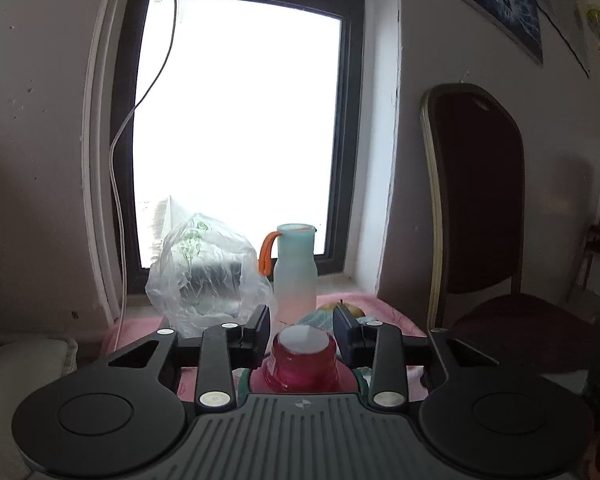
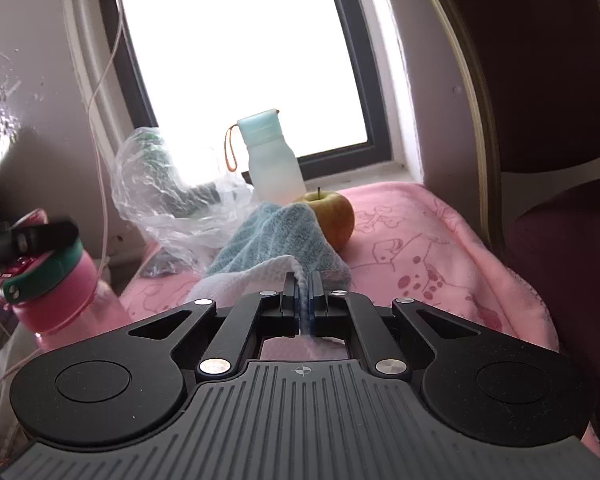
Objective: Clean container
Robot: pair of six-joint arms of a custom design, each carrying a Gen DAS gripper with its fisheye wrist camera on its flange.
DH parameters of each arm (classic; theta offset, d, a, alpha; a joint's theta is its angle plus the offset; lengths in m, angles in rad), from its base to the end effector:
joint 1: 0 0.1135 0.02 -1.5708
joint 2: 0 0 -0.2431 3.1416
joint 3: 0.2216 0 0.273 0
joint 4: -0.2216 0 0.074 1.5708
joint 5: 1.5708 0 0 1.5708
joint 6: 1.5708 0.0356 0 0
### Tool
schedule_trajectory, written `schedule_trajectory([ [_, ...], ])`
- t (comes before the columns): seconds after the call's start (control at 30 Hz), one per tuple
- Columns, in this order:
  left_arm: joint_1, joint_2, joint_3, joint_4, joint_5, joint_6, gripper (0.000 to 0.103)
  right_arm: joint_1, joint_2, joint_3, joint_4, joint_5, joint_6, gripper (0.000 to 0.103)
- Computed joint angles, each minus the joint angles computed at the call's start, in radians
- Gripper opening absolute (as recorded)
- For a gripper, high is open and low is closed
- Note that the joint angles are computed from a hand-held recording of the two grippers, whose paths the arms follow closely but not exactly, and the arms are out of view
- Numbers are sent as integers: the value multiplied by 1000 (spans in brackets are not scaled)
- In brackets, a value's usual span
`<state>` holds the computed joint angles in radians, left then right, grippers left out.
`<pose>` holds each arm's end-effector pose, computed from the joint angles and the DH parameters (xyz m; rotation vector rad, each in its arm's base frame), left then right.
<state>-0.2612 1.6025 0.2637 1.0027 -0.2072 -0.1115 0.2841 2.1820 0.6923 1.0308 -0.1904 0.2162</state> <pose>0.2435 -0.0575 0.0752 0.0022 1.8998 -0.0556 0.3231 0.1014 0.0037 -0.1916 2.0494 0.5061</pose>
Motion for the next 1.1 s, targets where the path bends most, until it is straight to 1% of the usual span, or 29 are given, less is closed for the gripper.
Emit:
schedule_trajectory([
  [0.03, -1, -5, 18, -53, 2, 2, 38, 1, 14, 12, -8, -1, 5, 4],
  [0.07, -7, 13, 29, -64, -5, 8, 42, 3, 31, 33, -41, -3, 11, 4],
  [0.13, -31, 58, 32, -32, -46, 29, 60, 7, 63, 77, -107, -6, 23, 4],
  [0.17, -37, 65, 29, -24, -53, 25, 62, 8, 73, 93, -139, -13, 28, 5],
  [0.2, -44, 64, 22, -17, -59, 18, 71, 9, 82, 108, -170, -20, 32, 11],
  [0.23, -48, 47, 21, -48, -64, 2, 84, 9, 70, 105, -192, -25, 31, 17],
  [0.27, -53, 28, 22, -89, -70, -20, 89, 9, 57, 103, -215, -30, 30, 18],
  [0.3, -61, 14, 16, -111, -89, -42, 93, 9, 45, 100, -237, -36, 29, 27],
  [0.33, -73, 4, 9, -124, -114, -59, 94, 8, 33, 98, -260, -41, 27, 42],
  [0.4, -102, -50, -22, -174, -170, -103, 97, 8, 7, 93, -304, -52, 25, 54],
  [0.43, -117, -88, -39, -213, -194, -129, 98, 4, -29, 68, -317, -61, 27, 64],
  [0.47, -129, -143, -57, -278, -208, -157, 99, 1, -74, 36, -327, -66, 30, 71],
  [0.5, -144, -202, -74, -351, -217, -188, 99, 1, -120, 3, -340, -60, 33, 84],
  [0.53, -156, -266, -88, -437, -223, -224, 99, 2, -169, -29, -356, -54, 36, 91],
  [0.67, -214, -521, -103, -839, -270, -416, 101, 13, -376, -131, -489, -41, 5, 96],
  [0.73, -252, -594, -73, -1042, -313, -513, 102, 22, -478, -175, -563, -49, -27, 97],
  [0.8, -310, -644, -42, -1214, -375, -598, 102, 34, -582, -215, -638, -48, -50, 98],
  [0.87, -373, -725, -34, -1350, -420, -679, 102, 54, -694, -265, -689, -27, -54, 101],
  [0.9, -401, -766, -30, -1410, -434, -717, 102, 72, -753, -295, -704, 5, -52, 103],
  [0.97, -466, -807, -14, -1511, -466, -793, 102, 114, -877, -350, -748, 71, -48, 103],
  [1.03, -538, -814, 8, -1593, -498, -851, 102, 160, -996, -384, -830, 137, -52, 103],
  [1.1, -592, -814, 20, -1643, -515, -906, 102, 182, -1091, -397, -933, 149, -60, 103],
])
